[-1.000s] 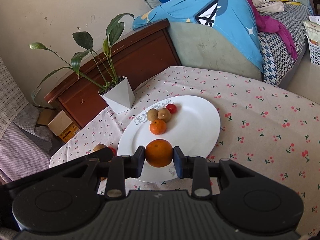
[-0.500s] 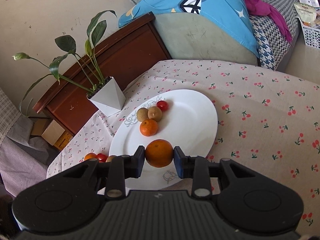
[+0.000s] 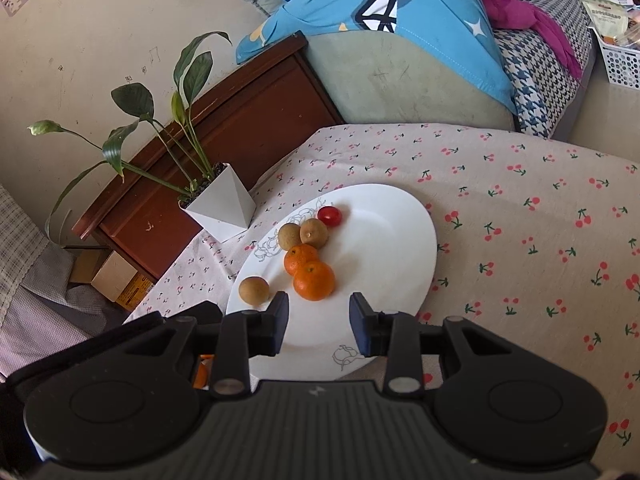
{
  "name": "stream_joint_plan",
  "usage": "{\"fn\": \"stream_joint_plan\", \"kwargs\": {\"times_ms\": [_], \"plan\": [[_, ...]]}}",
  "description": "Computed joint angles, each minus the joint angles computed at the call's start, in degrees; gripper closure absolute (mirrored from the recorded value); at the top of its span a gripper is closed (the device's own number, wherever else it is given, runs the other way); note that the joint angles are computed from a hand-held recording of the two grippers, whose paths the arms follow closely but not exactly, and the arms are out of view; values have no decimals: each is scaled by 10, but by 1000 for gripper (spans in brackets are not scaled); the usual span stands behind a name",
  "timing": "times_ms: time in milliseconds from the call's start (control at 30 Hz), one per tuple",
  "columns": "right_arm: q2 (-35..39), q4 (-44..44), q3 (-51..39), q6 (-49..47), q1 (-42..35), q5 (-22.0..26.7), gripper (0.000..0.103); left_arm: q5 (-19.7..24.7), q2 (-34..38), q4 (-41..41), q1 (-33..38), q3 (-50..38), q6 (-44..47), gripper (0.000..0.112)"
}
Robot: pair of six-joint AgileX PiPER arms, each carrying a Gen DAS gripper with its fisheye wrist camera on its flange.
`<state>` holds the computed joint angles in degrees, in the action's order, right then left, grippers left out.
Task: Organize fruits
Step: 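Carry the orange and kiwi onto the white plate and open both tools, then withdraw both tools and move them toward the remaining fruit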
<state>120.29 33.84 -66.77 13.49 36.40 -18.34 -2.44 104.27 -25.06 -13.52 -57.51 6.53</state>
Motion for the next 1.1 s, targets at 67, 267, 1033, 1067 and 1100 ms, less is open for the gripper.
{"fn": "stream_joint_plan", "kwargs": {"times_ms": [67, 267, 1033, 1067, 1100], "plan": [[1, -25, -1, 21, 0, 3, 64, 0, -5, 31, 8, 5, -37, 50], [7, -47, -11, 20, 8, 11, 63, -8, -23, -33, 39, 28, 9, 48], [68, -155, -106, -29, 71, 49, 63, -39, -62, -189, 131, 89, 141, 50], [74, -151, -116, -40, 73, 55, 63, -37, -61, -206, 131, 89, 158, 50], [79, -144, -125, -53, 75, 59, 63, -35, -60, -239, 131, 88, 191, 50]]}}
